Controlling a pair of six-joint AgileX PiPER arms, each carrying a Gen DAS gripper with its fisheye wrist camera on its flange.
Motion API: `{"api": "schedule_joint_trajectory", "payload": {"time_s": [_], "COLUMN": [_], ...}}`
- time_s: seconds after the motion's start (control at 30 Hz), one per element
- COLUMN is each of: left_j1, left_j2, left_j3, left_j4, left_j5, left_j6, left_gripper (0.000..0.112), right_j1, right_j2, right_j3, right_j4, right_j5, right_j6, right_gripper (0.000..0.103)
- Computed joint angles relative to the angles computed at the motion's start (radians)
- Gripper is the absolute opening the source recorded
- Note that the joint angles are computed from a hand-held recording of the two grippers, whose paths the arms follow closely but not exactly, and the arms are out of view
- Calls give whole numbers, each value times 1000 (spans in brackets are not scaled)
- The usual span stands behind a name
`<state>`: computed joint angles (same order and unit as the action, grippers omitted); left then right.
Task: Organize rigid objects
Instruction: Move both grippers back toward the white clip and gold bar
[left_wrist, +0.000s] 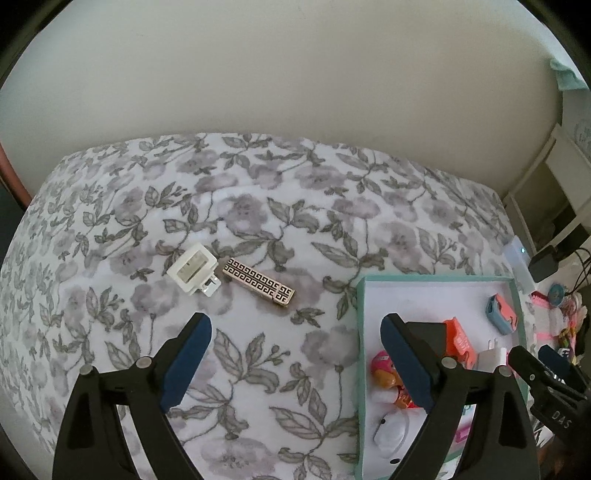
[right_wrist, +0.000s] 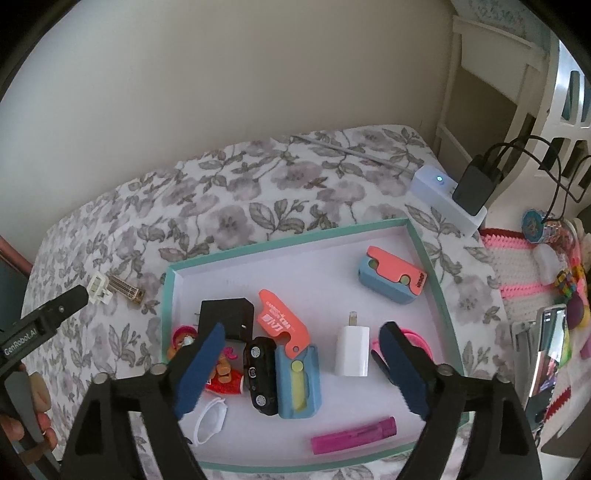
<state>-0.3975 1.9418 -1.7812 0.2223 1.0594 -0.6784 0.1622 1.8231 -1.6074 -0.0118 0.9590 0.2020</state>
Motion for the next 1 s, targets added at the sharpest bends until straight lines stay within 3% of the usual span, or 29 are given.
{"api": "schedule_joint_trajectory", "payload": {"time_s": [0.17, 0.27, 0.73, 1.0], "left_j1": [-3, -3, 25, 88], "left_j2": [23, 27, 7, -41], "left_j3": [-14, -15, 27, 103], "left_j4": [-7, -5, 8, 11], "left_j5": [12, 15, -10, -28], "left_j6": [11, 11, -15, -26], "left_gripper": [93, 94, 94, 94], "right_j1": [-2, -2, 6, 84], "right_j2": [17, 19, 30, 57], "right_j3": [-3, -2, -3, -29], "right_j4": [2, -2, 11, 30], "right_j5": [11, 10, 6, -3], "right_j6": [-2, 2, 12, -2], "right_gripper": [90, 103, 103, 103]}}
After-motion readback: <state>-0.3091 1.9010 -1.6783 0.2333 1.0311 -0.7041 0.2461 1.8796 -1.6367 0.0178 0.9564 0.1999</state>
